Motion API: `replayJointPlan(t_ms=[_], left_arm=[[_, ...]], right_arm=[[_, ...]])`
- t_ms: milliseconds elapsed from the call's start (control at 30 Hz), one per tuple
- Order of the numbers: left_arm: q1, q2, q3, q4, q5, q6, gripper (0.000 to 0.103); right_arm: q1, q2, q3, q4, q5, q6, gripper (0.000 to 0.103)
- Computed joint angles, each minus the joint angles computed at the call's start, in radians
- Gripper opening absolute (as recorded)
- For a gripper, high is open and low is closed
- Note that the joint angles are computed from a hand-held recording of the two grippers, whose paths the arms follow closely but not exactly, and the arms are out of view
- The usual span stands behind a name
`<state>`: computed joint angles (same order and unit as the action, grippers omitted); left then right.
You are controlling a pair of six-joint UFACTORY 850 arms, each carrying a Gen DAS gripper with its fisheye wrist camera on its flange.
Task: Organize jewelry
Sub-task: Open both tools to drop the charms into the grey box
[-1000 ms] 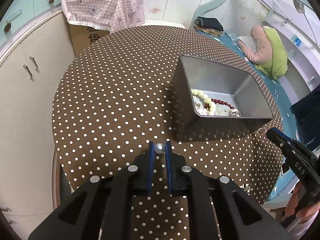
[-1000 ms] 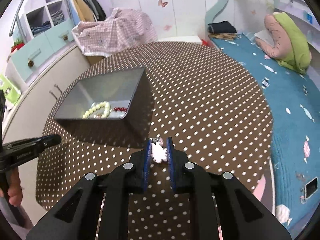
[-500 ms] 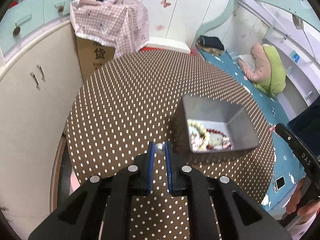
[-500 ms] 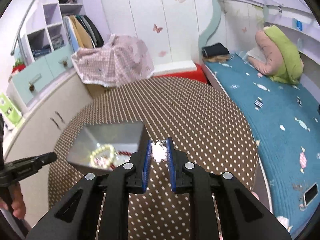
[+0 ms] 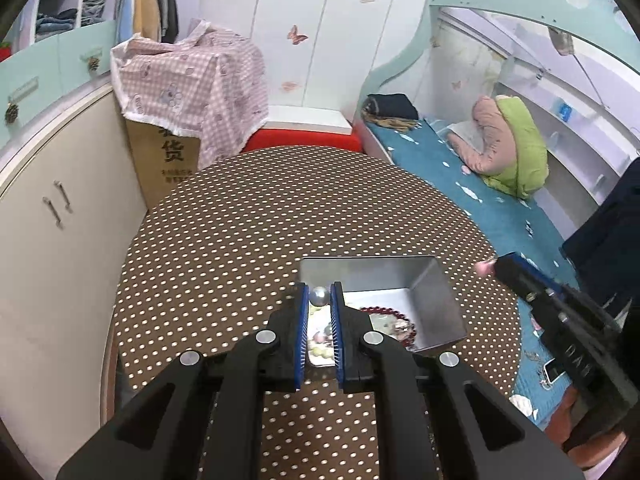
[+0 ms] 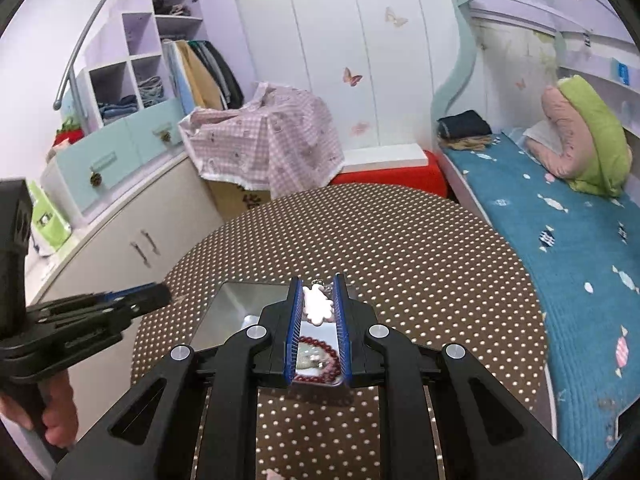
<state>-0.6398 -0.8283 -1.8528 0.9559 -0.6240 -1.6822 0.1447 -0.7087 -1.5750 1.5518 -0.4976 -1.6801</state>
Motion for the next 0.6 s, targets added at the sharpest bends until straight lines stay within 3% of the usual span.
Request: replayJointPlan(t_ms=[333, 367, 400, 433, 467, 600], left_arm=[[0.011, -0.053, -0.068, -0.115, 0.056, 0.117, 0.011], [0.012, -0.053, -0.069, -0.116, 0.054, 0.116, 0.014], [0.012, -0.049, -0.063, -0.107, 0.050, 0.105, 0.019], [0.010, -0.043, -0.055, -0.088, 0.047, 0.086, 0.032], [0.008, -0.035, -0.041, -0.057, 0.045, 0.056, 0.040], [0.005, -0.007, 0.004, -0.012, 0.042, 0.000, 0.045]], right_arm=[[0.011, -0.007, -0.003, -0.119, -0.037, 0.089, 0.021], [0.010, -0.001, 0.003, -0.107, -0.036, 0.074, 0.027], [0.008, 0.008, 0.012, -0.091, -0.029, 0.060, 0.055], [0.007, 0.020, 0.030, -0.048, -0.016, 0.026, 0.075], [0.004, 0.035, 0.051, 0.026, -0.004, -0.038, 0.076], [-0.003, 0.048, 0.063, 0.049, 0.021, -0.074, 0.076]])
